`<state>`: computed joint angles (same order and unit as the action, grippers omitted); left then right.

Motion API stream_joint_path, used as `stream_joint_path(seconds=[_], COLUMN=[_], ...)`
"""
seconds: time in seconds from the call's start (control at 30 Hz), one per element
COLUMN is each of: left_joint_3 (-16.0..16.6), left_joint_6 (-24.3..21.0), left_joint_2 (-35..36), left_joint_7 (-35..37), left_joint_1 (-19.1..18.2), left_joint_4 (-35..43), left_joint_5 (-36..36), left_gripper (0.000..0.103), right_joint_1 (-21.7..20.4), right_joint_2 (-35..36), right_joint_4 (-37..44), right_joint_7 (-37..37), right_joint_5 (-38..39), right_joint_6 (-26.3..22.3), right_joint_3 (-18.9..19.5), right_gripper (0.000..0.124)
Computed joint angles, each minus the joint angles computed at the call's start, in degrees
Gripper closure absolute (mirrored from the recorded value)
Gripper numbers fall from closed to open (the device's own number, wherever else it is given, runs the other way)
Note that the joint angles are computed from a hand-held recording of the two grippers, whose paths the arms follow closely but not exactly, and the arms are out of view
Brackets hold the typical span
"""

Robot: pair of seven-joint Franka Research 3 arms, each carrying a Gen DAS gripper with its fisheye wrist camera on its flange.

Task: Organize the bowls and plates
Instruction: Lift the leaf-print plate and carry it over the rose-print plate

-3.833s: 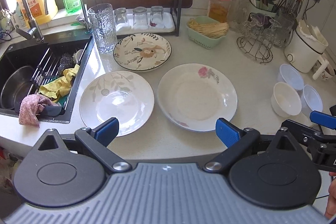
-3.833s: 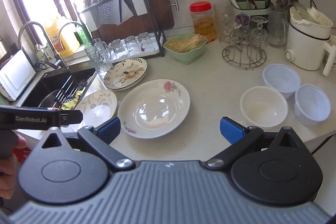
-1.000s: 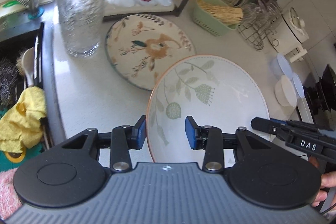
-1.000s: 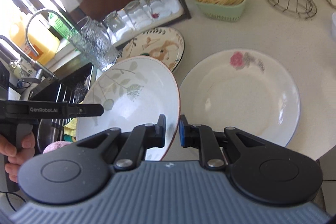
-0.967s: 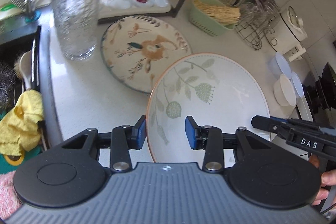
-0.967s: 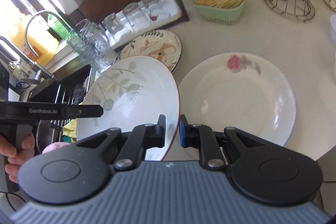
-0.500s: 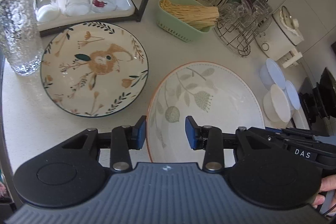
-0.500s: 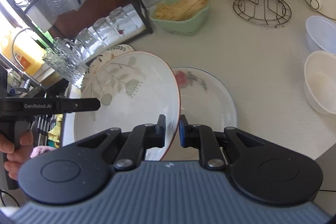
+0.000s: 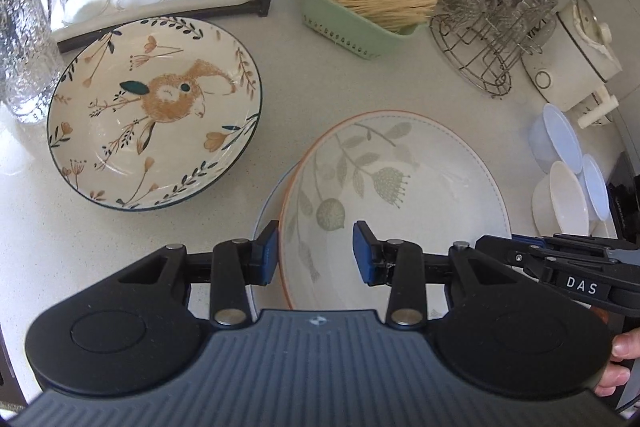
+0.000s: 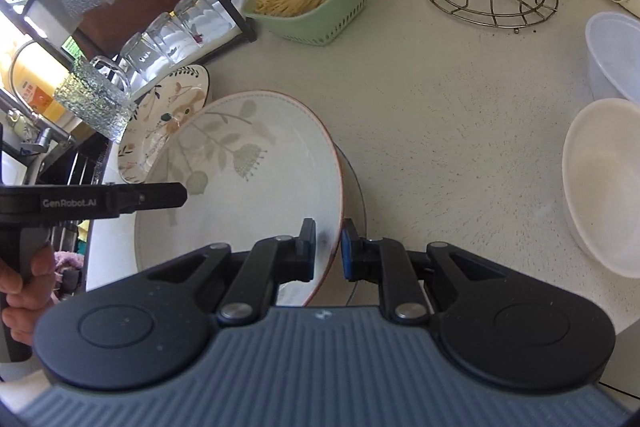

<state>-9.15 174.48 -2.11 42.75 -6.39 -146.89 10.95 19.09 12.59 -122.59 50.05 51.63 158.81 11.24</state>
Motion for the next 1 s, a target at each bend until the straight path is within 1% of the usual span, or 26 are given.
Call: stream_joint_path(seconds=[0.13, 0.3, 0.37, 0.47, 0.53, 0.63, 0.73, 0.83, 0.87, 0.9, 0.93, 0.97, 1.0], left_joint_3=[-0.36, -0.68, -0.72, -1.07, -0.94, -0.84, -0.61, -0.11, -0.17, -0.53, -0.51, 0.43, 1.27], left_joint_6=[-0.44, -0.79, -1.80, -4.19, -3.77, -4.13, -4.61, -3.90, -3.51, -3.73, -4.38, -2.30, -1.63], left_joint_2=[-0.25, -0.29, -0.49, -0.84, -1.01, -1.36, -1.62, -1.82, -1.98, -2.20, -2.37, -2.56, -2.71], left_joint_7=[-4.06, -9.59, -10.26, -12.00, -12.46, -12.64, -11.50, -9.26, -9.91, -12.02, -12.69, -10.43, -7.93], left_joint_1=[0.30, 0.62, 0.48, 0.59, 0.56, 0.52, 0.27, -0.34, -0.14, 0.56, 0.74, -0.05, -1.00], left_joint_4=[-0.40, -0.80, -0.65, 0.10, -0.18, -0.27, -0.24, -0.75, -1.01, -1.08, -1.05, -2.01, -2.48], left_joint_5=[1.17, 3.41, 4.04, 7.20, 7.86, 8.21, 7.19, 3.50, 3.41, 5.02, 5.03, 1.38, -2.32], left_gripper=[0.060, 0.060, 0.060, 0.059, 0.056, 0.056, 0.056, 0.056, 0.056, 0.056, 0.056, 0.055, 0.055], right_joint_1=[-0.37, -0.14, -0.09, 0.24, 0.72, 1.31, 1.90, 2.15, 2.10, 2.02, 1.97, 2.32, 2.59], right_joint_2=[0.54, 1.28, 1.46, 1.62, 1.68, 1.74, 1.76, 1.60, 1.57, 1.57, 1.51, 1.46, 1.39], right_joint_4=[0.69, 1.26, 1.35, 1.36, 1.31, 1.04, 0.64, 0.01, -0.10, -0.17, -0.29, -0.46, -0.63], right_joint_7=[-2.20, -1.58, -1.04, 0.10, 1.37, 3.09, 4.65, 5.76, 6.05, 6.27, 6.46, 7.25, 7.77], right_joint_5=[0.09, -1.92, -2.53, -3.97, -5.67, -7.81, -10.12, -11.63, -11.74, -11.82, -11.97, -13.02, -14.04], right_joint_6=[-1.20, -2.12, -2.26, -2.22, -1.96, -0.94, 0.32, 1.66, 1.93, 2.14, 2.31, 2.62, 2.95], right_joint_3=[0.08, -0.31, -0.32, -0.41, -0.57, -0.63, -0.62, -0.43, -0.31, -0.22, -0.15, -0.38, -0.52], right_gripper=[0.107, 0.107, 0.107, 0.106, 0.105, 0.105, 0.104, 0.104, 0.104, 0.104, 0.104, 0.106, 0.105])
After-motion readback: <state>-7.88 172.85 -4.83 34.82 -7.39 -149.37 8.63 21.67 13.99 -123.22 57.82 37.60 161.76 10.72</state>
